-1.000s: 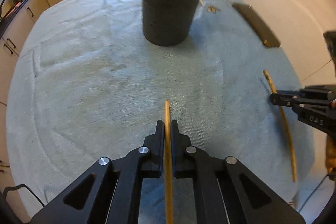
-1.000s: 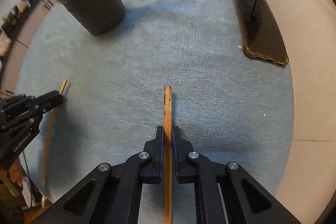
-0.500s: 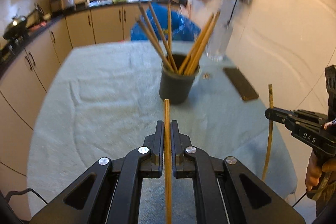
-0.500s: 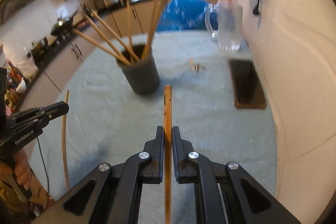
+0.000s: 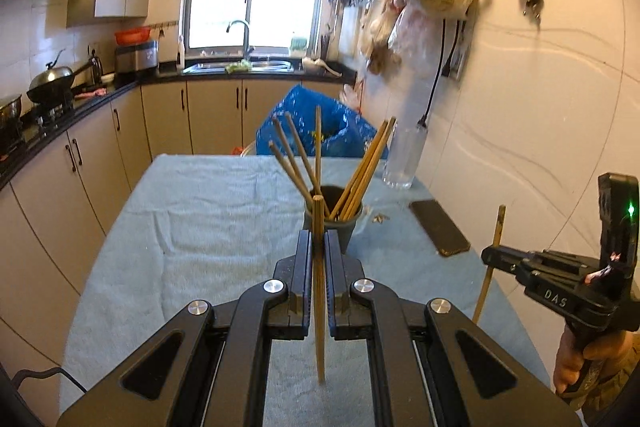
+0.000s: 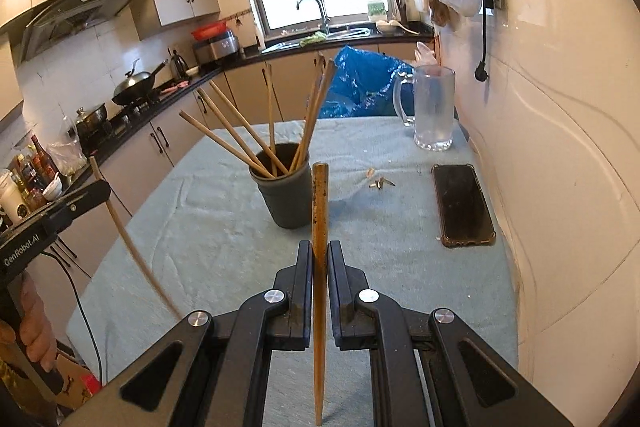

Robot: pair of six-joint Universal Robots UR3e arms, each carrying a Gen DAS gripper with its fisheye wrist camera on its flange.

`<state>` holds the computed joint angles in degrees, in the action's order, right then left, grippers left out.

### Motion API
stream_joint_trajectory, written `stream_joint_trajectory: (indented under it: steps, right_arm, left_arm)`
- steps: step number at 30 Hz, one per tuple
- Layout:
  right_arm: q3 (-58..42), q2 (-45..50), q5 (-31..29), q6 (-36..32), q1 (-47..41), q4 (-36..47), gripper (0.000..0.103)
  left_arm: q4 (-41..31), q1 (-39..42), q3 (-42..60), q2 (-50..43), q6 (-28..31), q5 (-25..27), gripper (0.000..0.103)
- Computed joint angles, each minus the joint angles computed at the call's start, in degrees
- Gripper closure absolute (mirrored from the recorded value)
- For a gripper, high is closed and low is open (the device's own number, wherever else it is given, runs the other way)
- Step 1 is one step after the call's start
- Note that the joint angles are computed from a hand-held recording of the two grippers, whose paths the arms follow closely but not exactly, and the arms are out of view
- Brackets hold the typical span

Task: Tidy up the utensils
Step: 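Lift both held chopsticks and carry them over the holder cup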

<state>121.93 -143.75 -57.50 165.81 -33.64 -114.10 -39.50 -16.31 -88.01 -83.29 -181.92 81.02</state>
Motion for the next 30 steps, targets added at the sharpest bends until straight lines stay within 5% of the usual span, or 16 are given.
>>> stream_joint_trajectory:
  steps: [16,30]
  right_arm:
    - [-0.25,3.86,4.08,5.82,-1.14,-11.22,0.096]
    - [-11.59,26.50,-2.16,24.08,9.24,-39.82,0.096]
  left_arm:
    - [-3.62,1.13,11.10,-3.58,0.61,-3.75,0.098]
    - [-13.95,-1.90,47.17,-24.79,1.14,0.32,0.098]
